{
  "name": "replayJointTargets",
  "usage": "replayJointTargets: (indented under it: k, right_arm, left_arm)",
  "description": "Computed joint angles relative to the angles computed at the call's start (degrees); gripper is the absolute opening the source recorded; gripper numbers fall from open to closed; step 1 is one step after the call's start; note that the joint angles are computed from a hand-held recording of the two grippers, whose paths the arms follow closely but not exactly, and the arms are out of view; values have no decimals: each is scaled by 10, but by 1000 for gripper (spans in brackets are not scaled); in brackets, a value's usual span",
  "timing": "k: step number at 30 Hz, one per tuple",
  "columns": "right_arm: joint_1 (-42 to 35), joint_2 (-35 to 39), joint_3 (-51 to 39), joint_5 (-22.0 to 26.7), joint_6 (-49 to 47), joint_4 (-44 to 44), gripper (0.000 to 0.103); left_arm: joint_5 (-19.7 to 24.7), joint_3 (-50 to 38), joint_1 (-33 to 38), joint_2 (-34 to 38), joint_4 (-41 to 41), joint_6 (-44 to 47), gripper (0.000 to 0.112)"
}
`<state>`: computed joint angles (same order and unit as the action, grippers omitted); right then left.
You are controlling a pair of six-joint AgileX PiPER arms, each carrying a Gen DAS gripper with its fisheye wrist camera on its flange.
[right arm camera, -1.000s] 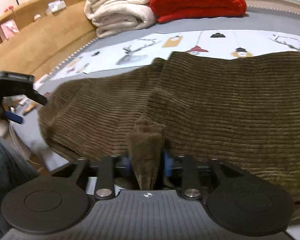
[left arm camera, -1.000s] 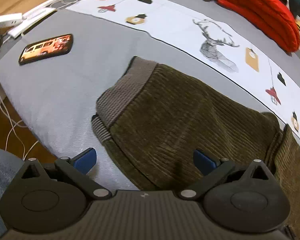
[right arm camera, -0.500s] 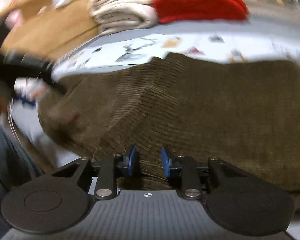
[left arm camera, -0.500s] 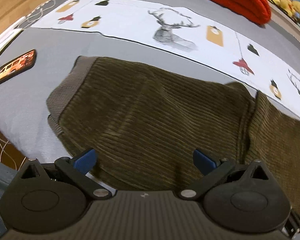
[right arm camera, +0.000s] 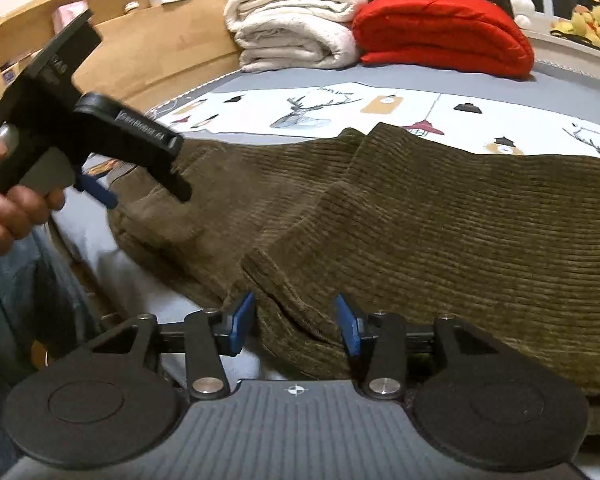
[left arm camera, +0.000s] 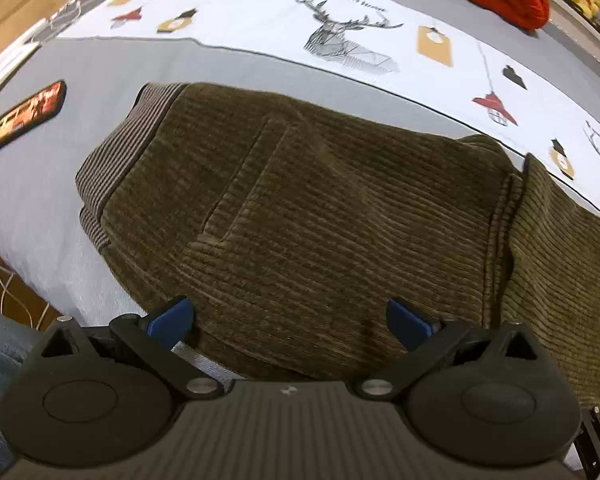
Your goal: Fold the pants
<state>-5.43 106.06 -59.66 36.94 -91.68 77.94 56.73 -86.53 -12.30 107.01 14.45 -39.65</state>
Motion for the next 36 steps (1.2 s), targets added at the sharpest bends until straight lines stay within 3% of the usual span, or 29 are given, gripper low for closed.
replayJointTargets:
  k: [3,6,9,11,18,24,25,28,34,35,36]
  right_arm:
    - [-9,3,-3,13,-3,36,35]
    - [-14,17,-25,21,38,23,37]
    - [-29,36,-59,64,130,-40,43]
    - [-39,31,-55,72,134,-46,43]
    - [-14,10,-25,22,61,-51,44]
    - [20,31,-65,7,68,-63,43]
    - [22,37,-77,12,83,-64,27]
    - [9,41,-89,34,90,-30,7]
    - [-38,15,-56,124,44,-1,7]
    - [-43,9,-48,137,32,-8,0]
    - [-47,10,-49,158,27,-22,0]
  left_arm:
    - [0,3,10,-2,-1,-3,103]
    - [-2,9,21,-10,-2,-1,103]
    - [-7,19,29,-22,-4,1,103]
    - [-10,25,34,-29,-6,4,103]
    - [-13,33,46,-35,-23,16,103]
    - [-10,37,45,-43,-12,11,103]
    - [-9,37,46,-45,-11,10,103]
    - [-6,38,49,-51,-7,9,103]
    - [-1,28,50,-41,-6,13,103]
    - [-2,27,50,-39,-8,15,103]
    - [-1,26,47,-36,-9,16,103]
